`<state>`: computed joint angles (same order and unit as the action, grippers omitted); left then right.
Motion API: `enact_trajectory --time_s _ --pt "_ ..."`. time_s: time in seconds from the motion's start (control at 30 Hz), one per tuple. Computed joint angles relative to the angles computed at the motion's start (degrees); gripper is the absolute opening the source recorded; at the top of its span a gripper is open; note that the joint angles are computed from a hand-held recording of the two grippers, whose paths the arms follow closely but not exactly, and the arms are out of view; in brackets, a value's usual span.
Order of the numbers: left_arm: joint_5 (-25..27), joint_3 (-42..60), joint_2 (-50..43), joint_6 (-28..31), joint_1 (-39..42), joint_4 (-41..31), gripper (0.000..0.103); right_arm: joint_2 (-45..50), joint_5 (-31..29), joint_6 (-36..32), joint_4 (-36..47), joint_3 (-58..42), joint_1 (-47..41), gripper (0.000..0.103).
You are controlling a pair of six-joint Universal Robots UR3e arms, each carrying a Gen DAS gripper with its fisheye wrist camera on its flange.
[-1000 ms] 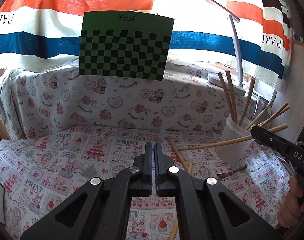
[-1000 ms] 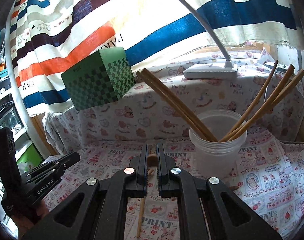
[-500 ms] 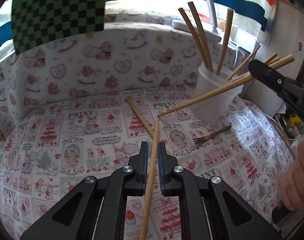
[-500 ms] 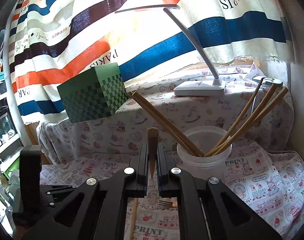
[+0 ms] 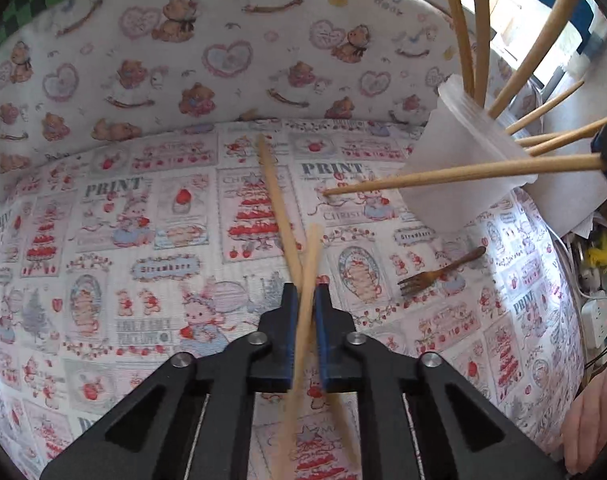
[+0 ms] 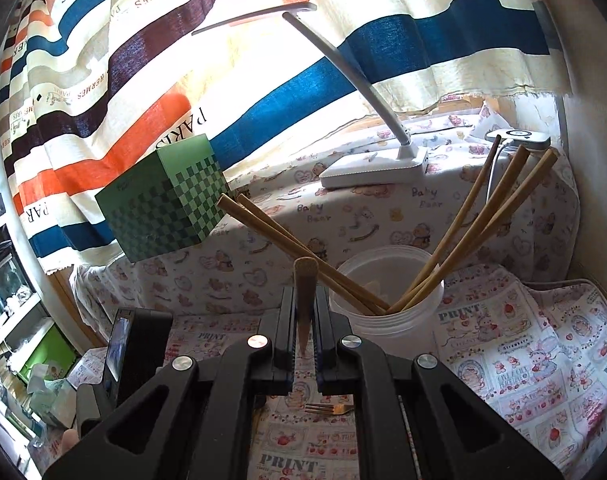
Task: Organize utensils
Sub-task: 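Carry both grippers' chopsticks up over the clear cup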
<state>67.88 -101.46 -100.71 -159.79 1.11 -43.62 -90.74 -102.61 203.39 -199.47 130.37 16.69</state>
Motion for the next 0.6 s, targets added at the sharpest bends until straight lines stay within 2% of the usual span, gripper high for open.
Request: enact_trajectory --time_s 0.1,0.27,0.4,0.53,0.6 --pt "-0.6 -4.6 5.0 -0.1 1.1 6.1 0.006 -0.1 0.0 -0.1 0.3 -0.1 0.0 0.008" --pt "-6.7 -7.1 13.5 0.5 6.7 5.6 0.006 0.2 -0.6 -0.2 0.3 -0.4 0.6 0.008" --pt "-9.0 -13.2 21.6 -1.7 9.7 16.1 0.006 0.0 -0.4 -0.3 -0.2 -0.2 0.5 0.008" --pt "-19.6 -15.9 29.2 -0.1 17.5 15.2 0.006 -0.8 0.6 -0.5 -2.1 0.9 0.1 0.008" --pt "-20.4 -15.5 30.5 -0.3 18.6 14.7 0.006 -0.9 0.7 -0.8 -2.7 1.1 0.2 0.008"
